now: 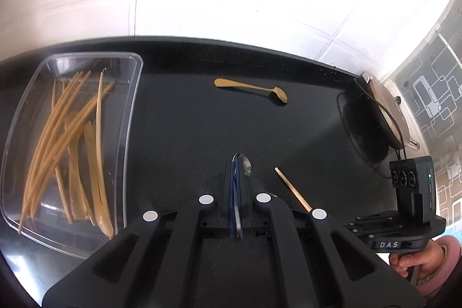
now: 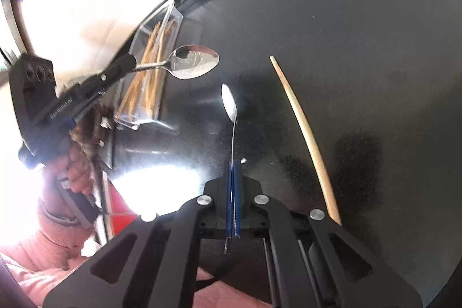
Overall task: Organize utensils
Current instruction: 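Carry the silver knife and silver spoon with both tools toward the clear tray, then open both tools over the clear tray to drop the knife and spoon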
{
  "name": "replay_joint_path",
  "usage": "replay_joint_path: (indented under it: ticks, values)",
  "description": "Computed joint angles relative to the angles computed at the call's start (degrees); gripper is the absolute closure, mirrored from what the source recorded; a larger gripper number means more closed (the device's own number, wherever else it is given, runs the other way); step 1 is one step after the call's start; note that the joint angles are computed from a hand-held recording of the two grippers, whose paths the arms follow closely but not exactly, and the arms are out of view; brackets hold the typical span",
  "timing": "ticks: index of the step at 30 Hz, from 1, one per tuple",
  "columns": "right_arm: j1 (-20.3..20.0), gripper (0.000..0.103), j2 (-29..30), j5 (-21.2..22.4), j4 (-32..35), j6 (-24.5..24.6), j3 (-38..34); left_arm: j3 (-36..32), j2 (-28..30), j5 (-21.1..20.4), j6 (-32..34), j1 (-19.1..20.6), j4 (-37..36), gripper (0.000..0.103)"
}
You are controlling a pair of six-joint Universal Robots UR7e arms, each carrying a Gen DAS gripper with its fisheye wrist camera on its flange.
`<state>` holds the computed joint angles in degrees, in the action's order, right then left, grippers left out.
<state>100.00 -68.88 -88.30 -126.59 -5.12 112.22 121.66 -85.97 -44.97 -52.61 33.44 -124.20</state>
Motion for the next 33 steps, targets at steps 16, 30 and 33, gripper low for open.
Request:
replay_joint_path:
  ticks: [16,30,33]
  values:
    - [-2.2,0.101,2.4,20.6,-11.1,13.1,2.1,-3.0,-8.7,10.1,-9.1,-2.3,19.8,0.103]
    - [14.0,0.101,9.5,7.1,-19.7,9.8,-6.6,-3.2,-18.0,16.1,-13.6,-1.4,33.7,0.103]
    - [17.0,0.101,12.7,5.1,-21.3,9.8,-9.7,-2.9,-18.8,16.1,-10.4,-1.1,31.5,0.103]
